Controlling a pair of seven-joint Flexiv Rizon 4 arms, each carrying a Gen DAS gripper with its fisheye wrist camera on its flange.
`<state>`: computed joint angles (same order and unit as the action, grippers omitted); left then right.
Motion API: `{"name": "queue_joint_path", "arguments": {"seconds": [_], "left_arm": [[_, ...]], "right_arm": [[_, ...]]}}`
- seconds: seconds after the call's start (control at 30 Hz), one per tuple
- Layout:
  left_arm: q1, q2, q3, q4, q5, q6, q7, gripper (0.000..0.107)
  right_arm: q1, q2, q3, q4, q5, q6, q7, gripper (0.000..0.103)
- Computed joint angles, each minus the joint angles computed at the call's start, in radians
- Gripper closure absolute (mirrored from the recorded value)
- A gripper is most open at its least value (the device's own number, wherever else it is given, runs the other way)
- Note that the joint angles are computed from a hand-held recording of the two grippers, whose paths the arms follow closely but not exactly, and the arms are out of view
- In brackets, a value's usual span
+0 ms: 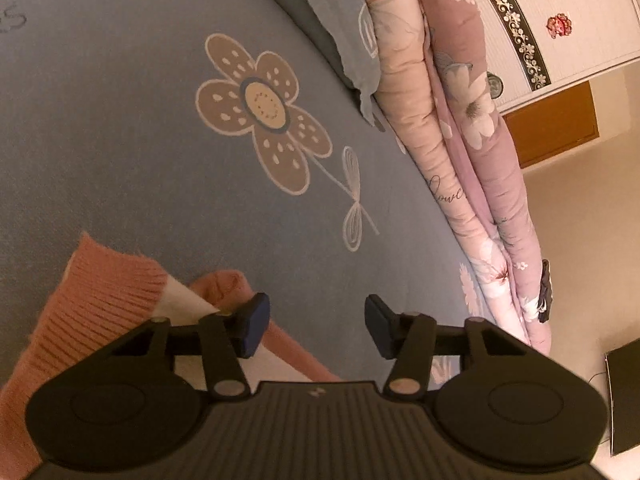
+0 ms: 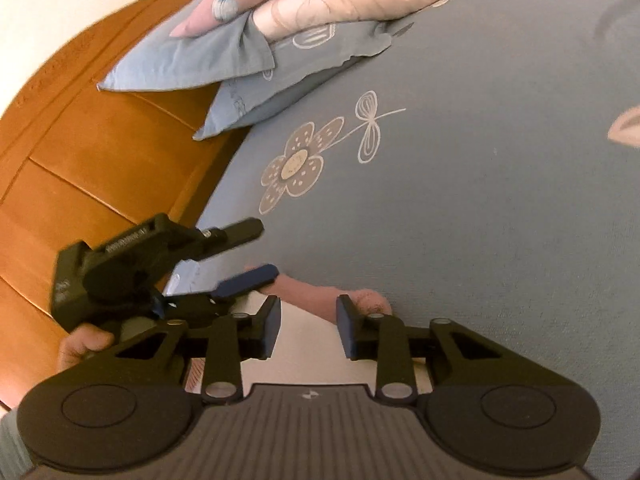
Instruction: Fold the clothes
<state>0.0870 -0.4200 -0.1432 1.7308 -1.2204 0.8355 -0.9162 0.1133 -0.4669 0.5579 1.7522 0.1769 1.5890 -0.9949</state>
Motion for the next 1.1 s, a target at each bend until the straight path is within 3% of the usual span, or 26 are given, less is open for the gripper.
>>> {"name": "queue_joint_path", "arguments": {"seconds": [0.07,0.17,0.27,0.37,0.43,0.6,0.67,0.73,0.83,1.1], "left_arm": [[0.011,0.018,-0.003,0.001,-0.004,-0.045,0.018,0.04],[0.031,0.024,-0.005,-0.006,-0.007,-0.173,0.053,0.038],[0.026,-0.017,0.005,-0.042,0.057,-0.237,0.026,0.038],[0.024,-0.051,0.003,-0.053,0.056,-0.219,-0.007,0.041],[0.023,-0.055,0.008,-0.054,0.072,-0.19,-0.007,0.056],[0.033,-0.04,0.014,-0.042,0.071,-0.133,-0.023,0.056],[0.034,-0.031,0.014,-0.042,0.061,-0.094,-0.027,0.051],[0.044,-0.021,0.002,-0.036,0.017,-0.08,0.003,0.038],[0.038,-0.028,0.006,-0.042,0.019,-0.064,0.01,0.038],[0.037,-0.06,-0.009,-0.072,0.043,-0.016,-0.038,0.041]], "right_arm": [[-0.022,0.003,0.03,-0.008,0.025,0.02,0.002,0.054],[-0.099,-0.04,0.142,-0.038,0.023,0.02,-0.049,0.052],[-0.102,-0.067,0.165,-0.051,0.001,-0.014,-0.089,0.049],[-0.101,-0.058,0.159,-0.043,0.01,-0.039,-0.122,0.053],[-0.107,-0.048,0.158,-0.038,0.028,-0.056,-0.144,0.063],[-0.1,-0.02,0.141,-0.046,0.091,-0.103,-0.18,0.065],[-0.077,-0.005,0.114,-0.054,0.106,-0.126,-0.181,0.057],[-0.063,0.006,0.105,-0.063,0.136,-0.113,-0.197,0.047],[-0.025,0.01,0.073,-0.077,0.156,-0.087,-0.225,0.04],[0.058,0.016,-0.034,-0.097,0.164,-0.135,-0.208,0.04]]}}
